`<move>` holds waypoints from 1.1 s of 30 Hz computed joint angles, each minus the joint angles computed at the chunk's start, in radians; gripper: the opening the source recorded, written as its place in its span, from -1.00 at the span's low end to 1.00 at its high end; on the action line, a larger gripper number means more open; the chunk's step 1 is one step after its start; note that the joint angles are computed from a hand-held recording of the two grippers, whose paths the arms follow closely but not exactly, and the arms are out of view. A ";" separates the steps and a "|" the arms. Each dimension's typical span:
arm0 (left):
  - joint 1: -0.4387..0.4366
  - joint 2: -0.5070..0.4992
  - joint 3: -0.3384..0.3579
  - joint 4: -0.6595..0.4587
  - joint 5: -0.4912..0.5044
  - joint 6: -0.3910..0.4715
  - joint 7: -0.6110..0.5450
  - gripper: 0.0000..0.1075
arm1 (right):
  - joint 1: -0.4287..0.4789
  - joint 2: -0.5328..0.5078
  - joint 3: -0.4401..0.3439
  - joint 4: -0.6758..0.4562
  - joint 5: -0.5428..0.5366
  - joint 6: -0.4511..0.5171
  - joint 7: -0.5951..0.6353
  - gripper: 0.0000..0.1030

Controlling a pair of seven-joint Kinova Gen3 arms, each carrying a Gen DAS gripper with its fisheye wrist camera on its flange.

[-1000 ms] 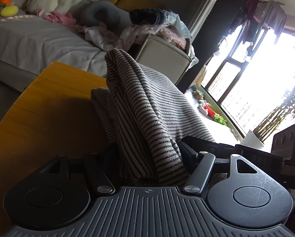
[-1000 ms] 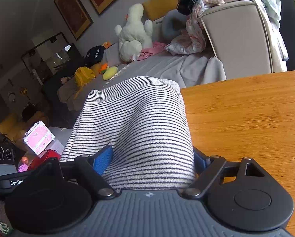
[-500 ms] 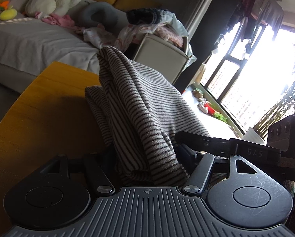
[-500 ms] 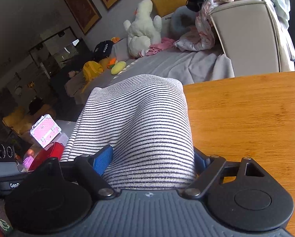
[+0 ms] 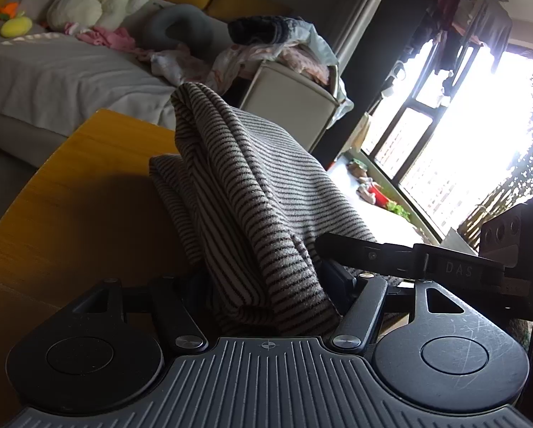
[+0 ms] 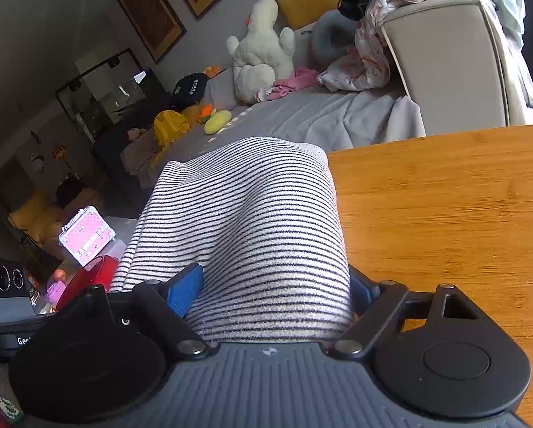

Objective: Fold clothes

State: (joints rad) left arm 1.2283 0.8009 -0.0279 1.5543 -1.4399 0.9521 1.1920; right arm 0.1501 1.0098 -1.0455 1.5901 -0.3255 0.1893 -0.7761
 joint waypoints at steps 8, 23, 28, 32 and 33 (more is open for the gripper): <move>0.003 -0.001 0.003 0.006 -0.005 0.002 0.010 0.31 | 0.002 -0.001 -0.003 0.006 0.003 -0.008 -0.004 0.66; 0.026 -0.050 -0.007 -0.014 -0.022 0.173 -0.154 0.29 | 0.032 -0.112 0.003 0.199 0.166 -0.290 -0.098 0.78; -0.118 -0.089 0.017 -0.007 -0.104 0.013 -0.206 0.29 | 0.013 -0.184 0.011 0.271 0.240 -0.421 -0.134 0.02; -0.212 -0.077 0.039 -0.007 -0.026 -0.109 -0.239 0.15 | -0.015 -0.222 0.011 0.225 0.296 -0.394 -0.163 0.02; -0.199 -0.074 0.012 0.010 -0.033 -0.134 -0.209 0.14 | -0.052 -0.217 0.041 0.179 0.283 -0.364 -0.188 0.02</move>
State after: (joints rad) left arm 1.0293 0.7273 -0.0164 1.5647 -1.4730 0.8177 0.9825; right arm 0.0986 0.7926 -1.0042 1.7692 -0.0426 -0.1749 -0.9644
